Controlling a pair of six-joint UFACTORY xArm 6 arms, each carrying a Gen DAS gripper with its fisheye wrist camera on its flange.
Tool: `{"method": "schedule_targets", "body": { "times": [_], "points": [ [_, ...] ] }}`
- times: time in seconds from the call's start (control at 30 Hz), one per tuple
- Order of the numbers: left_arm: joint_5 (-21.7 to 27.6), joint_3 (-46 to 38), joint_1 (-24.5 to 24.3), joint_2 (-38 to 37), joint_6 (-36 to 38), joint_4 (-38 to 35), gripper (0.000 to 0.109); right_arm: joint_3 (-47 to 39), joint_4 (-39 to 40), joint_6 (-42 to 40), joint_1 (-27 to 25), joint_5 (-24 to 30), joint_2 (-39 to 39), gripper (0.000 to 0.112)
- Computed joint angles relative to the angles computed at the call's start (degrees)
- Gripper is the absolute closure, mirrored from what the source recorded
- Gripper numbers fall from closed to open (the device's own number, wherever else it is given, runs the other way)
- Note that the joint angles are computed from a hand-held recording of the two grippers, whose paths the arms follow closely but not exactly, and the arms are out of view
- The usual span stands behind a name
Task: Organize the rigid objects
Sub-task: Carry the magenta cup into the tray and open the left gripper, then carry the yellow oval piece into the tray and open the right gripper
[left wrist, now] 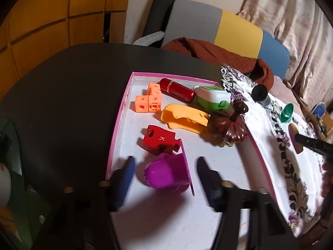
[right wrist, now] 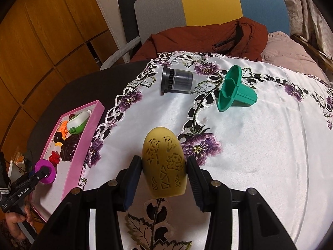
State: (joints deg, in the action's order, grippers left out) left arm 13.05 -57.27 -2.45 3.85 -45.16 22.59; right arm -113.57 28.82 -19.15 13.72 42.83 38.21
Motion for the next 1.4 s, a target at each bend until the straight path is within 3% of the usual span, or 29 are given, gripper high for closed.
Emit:
{"method": "schedule_targets", "body": {
  "times": [0.2,0.57,0.83,1.2,1.4],
  "points": [
    [-2.6,3.0,0.2,-3.1,-7.2,6.5,0.011,1.4,2.3,-2.4,0.4,-0.3,-1.1,0.067],
    [-3.0,5.7,-0.8,-5.4,-4.3,4.7,0.010,9.3,10.3,-10.3,3.6,-1.5,-6.6,0.067],
    [-4.1,6.9,-0.7,-6.2,-3.0,3.1,0.010,11.4,13.1,-13.0,7.0,0.6,-8.7,0.067],
    [-5.1,8.8,-0.3,-8.1,-2.8,2.7,0.010,6.5,12.0,-13.8,12.2,4.2,-6.6,0.067],
    [-4.8,9.7,0.2,-9.5,-4.9,6.1,0.010,-2.4,8.1,-9.3,14.5,7.5,-0.6,0.067]
  ]
}}
